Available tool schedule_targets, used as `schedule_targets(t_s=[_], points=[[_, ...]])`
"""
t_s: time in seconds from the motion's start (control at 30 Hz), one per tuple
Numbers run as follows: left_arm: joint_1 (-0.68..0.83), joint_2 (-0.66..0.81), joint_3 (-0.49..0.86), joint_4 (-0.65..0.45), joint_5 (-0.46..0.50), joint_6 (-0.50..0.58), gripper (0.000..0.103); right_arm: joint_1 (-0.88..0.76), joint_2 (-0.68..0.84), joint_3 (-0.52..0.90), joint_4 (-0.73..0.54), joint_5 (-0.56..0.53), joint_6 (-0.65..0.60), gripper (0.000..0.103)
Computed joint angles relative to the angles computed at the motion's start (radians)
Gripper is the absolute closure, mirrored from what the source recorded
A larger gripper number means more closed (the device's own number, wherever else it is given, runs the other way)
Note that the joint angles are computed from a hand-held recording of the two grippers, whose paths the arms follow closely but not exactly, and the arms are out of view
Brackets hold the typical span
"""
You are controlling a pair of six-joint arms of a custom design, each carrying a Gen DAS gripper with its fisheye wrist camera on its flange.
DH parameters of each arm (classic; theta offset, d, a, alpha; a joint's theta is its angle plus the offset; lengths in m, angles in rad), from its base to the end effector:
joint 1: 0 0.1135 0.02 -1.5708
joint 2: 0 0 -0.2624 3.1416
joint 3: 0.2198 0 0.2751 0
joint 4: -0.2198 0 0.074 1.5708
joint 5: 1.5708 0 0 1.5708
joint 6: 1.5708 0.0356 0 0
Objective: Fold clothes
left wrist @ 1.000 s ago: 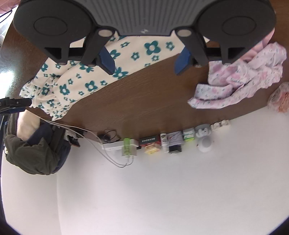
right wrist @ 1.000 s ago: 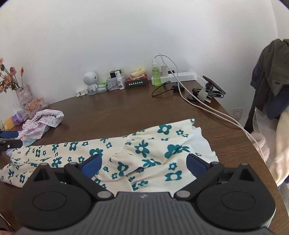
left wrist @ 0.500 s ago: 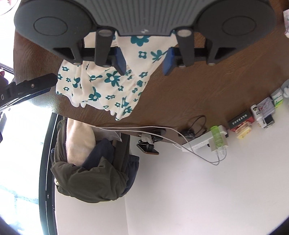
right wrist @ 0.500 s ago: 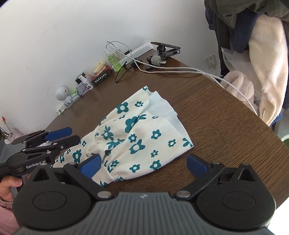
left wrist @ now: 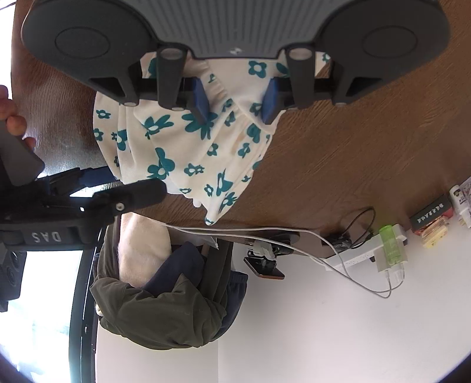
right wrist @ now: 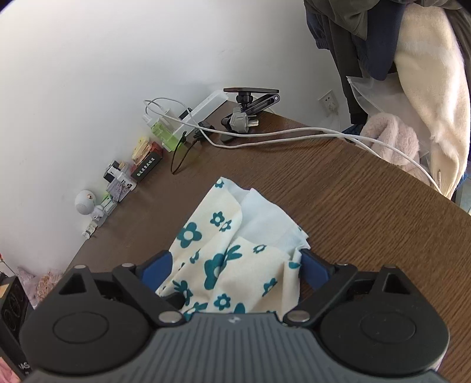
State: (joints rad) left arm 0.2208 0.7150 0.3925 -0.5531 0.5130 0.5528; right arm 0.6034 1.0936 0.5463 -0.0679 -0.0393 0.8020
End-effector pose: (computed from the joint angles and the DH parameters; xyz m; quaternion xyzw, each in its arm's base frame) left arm 0.1627 0.0186 0.1767 0.2355 0.8827 -0.0966 0.3951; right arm 0.2046 0.1427 0.1949 0.0790 0.8844 0.3104 0.3396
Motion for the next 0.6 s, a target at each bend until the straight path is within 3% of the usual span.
schedule_targets(t_s=[0.2, 0.27, 0.33, 0.5, 0.6], points=[[0.026, -0.004, -0.012, 0.005, 0.035, 0.016, 0.065, 0.004, 0.117, 0.079, 0.001, 0.02, -0.035, 0.05], [0.036, 0.004, -0.012, 0.008, 0.048, 0.021, 0.065, 0.009, 0.14, 0.097, -0.011, 0.018, -0.049, 0.07], [0.044, 0.004, -0.014, 0.008, 0.058, 0.024, 0.065, 0.016, 0.152, 0.104, -0.02, 0.032, -0.063, 0.082], [0.083, -0.042, -0.004, -0.038, 0.094, 0.022, 0.064, 0.033, 0.105, 0.08, -0.01, 0.047, -0.106, 0.091], [0.2, -0.106, 0.027, -0.157, 0.168, 0.09, 0.063, 0.073, 0.046, 0.062, 0.0, 0.093, -0.173, 0.092]])
